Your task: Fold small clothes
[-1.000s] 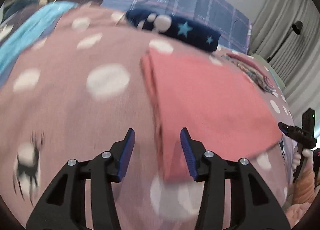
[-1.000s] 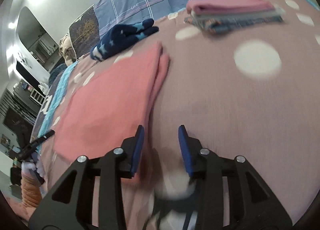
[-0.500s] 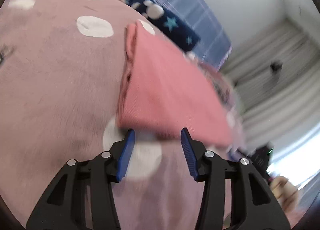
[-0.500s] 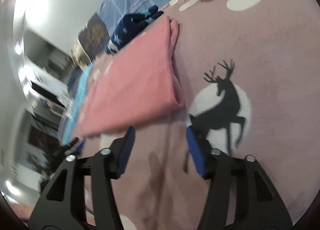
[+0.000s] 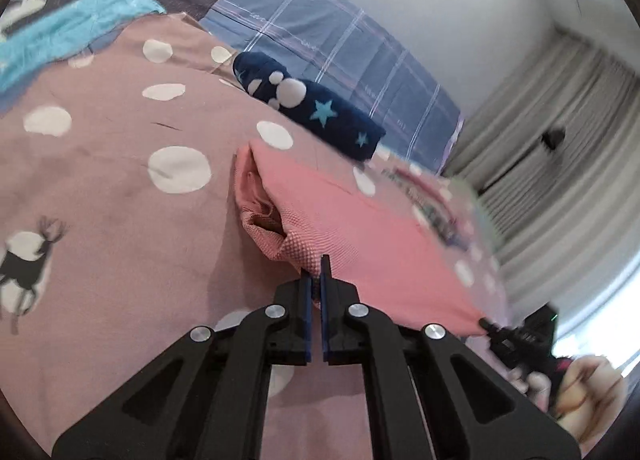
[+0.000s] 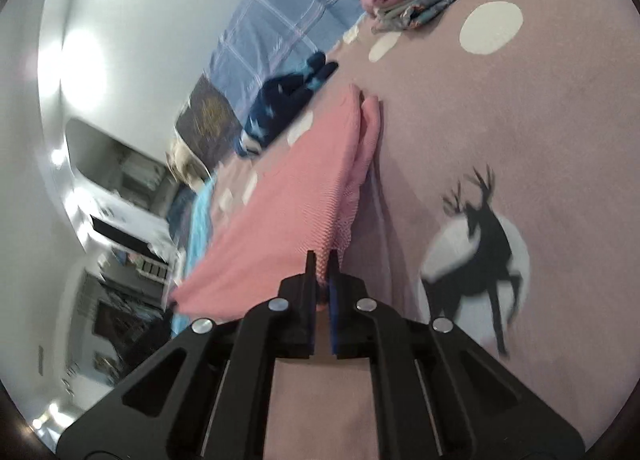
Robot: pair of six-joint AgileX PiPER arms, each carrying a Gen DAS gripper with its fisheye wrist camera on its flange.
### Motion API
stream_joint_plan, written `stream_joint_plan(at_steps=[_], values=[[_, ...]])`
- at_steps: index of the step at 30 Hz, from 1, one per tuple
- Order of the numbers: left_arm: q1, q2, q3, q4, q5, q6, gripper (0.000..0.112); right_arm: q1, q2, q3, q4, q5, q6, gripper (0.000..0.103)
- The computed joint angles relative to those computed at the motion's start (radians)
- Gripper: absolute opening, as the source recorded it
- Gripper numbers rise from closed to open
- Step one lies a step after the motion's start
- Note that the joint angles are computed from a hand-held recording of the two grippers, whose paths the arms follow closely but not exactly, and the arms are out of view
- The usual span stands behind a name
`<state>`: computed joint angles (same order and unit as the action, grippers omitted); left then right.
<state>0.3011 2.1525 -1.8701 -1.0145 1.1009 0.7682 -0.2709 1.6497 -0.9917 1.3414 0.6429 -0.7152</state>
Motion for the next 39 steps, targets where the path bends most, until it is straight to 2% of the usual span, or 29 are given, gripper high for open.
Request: stream_joint_plan(at_steps=[3, 5, 7, 9, 11, 14, 16, 17, 18, 21, 24, 27, 30, 32, 34, 36, 39], values=[[-0.012, -0.003, 0.026, 0.128, -0.018, -0.024, 0.004, 0.032, -0.011, 0.058, -0.121, -0.039, 0.076, 0.005], [-0.018, -0.003, 0.061, 0.231, -0.065, -0.071, 0.008, 0.015, -0.001, 0.107, -0.071, 0.004, 0.016, 0.006], [-0.025, -0.028, 0.097, 0.338, -0.156, -0.148, 0.009, -0.014, -0.019, 0.137, -0.043, 0.045, -0.038, 0.006], [-0.054, -0.073, 0.125, 0.469, -0.266, -0.224, 0.01, -0.035, -0.069, 0.147, -0.077, 0.02, -0.049, 0.008], [-0.087, -0.134, 0.152, 0.498, -0.329, -0.222, 0.01, -0.062, -0.091, 0.134, -0.093, -0.004, -0.07, 0.009], [-0.17, -0.188, 0.151, 0.403, -0.297, -0.11, 0.019, -0.1, -0.061, 0.05, -0.115, -0.03, -0.087, 0.009], [-0.259, -0.191, 0.143, 0.374, -0.244, -0.06, 0.023, -0.105, -0.009, -0.019, -0.146, -0.029, -0.069, 0.009], [-0.323, -0.171, 0.12, 0.364, -0.182, -0.033, 0.025, -0.115, 0.028, -0.057, -0.147, -0.009, -0.074, 0.009], [-0.384, -0.149, 0.097, 0.369, -0.14, -0.02, 0.026, -0.118, 0.062, -0.092, -0.144, 0.01, -0.079, 0.009], [-0.558, -0.084, 0.03, 0.433, -0.087, -0.037, 0.028, -0.117, 0.195, -0.264, -0.214, 0.087, -0.002, 0.009], [-0.687, -0.047, -0.004, 0.517, -0.11, -0.055, 0.033, -0.098, 0.312, -0.463, -0.365, 0.147, 0.14, 0.01], [-0.765, -0.037, -0.016, 0.607, -0.139, -0.094, 0.036, -0.084, 0.421, -0.656, -0.505, 0.229, 0.243, 0.013], [-0.819, -0.004, -0.078, 0.735, -0.14, -0.206, 0.036, -0.069, 0.531, -0.848, -0.589, 0.317, 0.296, 0.017], [-0.846, 0.046, -0.177, 0.822, -0.103, -0.307, 0.036, -0.062, 0.588, -0.946, -0.601, 0.358, 0.314, 0.018], [-0.853, 0.116, -0.31, 0.857, -0.024, -0.365, 0.036, -0.059, 0.633, -1.026, -0.607, 0.389, 0.323, 0.022], [-0.874, 0.209, -0.47, 0.905, 0.055, -0.42, 0.036, -0.061, 0.659, -1.054, -0.581, 0.389, 0.296, 0.026], [-0.884, 0.266, -0.546, 0.965, 0.086, -0.468, 0.037, -0.079, 0.644, -0.95, -0.47, 0.327, 0.154, 0.027]])
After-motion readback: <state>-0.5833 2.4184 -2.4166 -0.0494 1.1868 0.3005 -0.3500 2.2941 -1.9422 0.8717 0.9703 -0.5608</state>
